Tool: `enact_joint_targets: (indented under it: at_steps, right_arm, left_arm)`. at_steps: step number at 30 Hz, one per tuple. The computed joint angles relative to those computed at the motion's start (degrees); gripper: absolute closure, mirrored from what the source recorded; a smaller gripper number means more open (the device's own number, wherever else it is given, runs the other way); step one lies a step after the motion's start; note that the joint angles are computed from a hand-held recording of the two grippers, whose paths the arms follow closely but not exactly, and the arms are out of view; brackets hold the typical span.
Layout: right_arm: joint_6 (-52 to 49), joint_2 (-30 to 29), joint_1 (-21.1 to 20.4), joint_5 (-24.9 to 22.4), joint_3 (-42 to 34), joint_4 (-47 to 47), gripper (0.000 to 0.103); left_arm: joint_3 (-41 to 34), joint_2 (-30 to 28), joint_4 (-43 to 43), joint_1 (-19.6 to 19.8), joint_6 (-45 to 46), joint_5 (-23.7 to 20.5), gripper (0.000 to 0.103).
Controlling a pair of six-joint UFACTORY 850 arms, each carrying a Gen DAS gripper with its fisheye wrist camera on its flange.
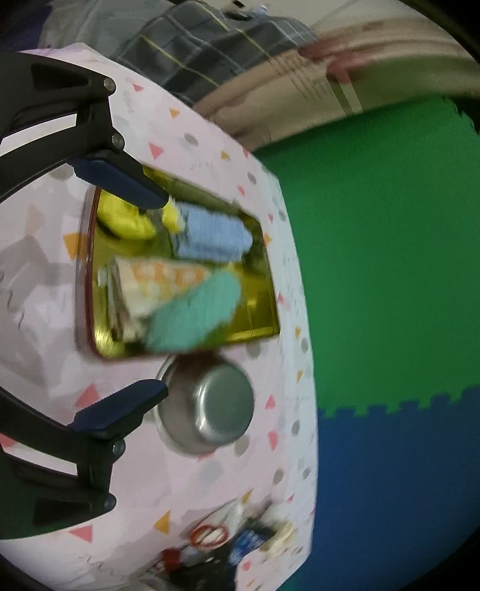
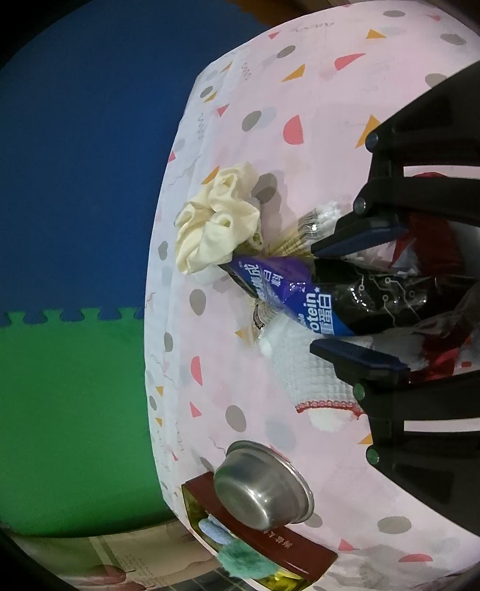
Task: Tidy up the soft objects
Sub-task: 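Grasp the blue protein drink pouch with the right gripper and lift it, then grasp the white knit sock with red trim with the left gripper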
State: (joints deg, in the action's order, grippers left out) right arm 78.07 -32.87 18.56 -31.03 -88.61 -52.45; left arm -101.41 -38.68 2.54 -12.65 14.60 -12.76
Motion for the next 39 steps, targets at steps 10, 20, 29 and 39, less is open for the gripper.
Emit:
enact_joint_targets:
  at_steps: [10, 20, 29, 39]
  right_arm:
    - [6.8, 4.9, 0.6, 2.3, 5.7, -6.1, 0.065]
    - [18.2, 12.9, 1.7, -0.5, 15.1, -18.0, 0.065]
    - [21.0, 14.2, -2.1, -4.2, 20.3, -13.4, 0.065]
    - [17.9, 12.9, -4.0, -0.7, 20.5, -8.3, 0.065]
  left_arm:
    - [0.6, 0.4, -25.3, -3.7, 28.2, -6.4, 0.011]
    - [-11.1, -6.8, -30.4, -7.5, 30.8, -20.0, 0.011]
    - [-25.8, -15.4, -30.3, -9.6, 24.6, -31.4, 0.011]
    - [-47.4, -29.2, -23.4, -11.3, 12.4, -42.2, 0.029]
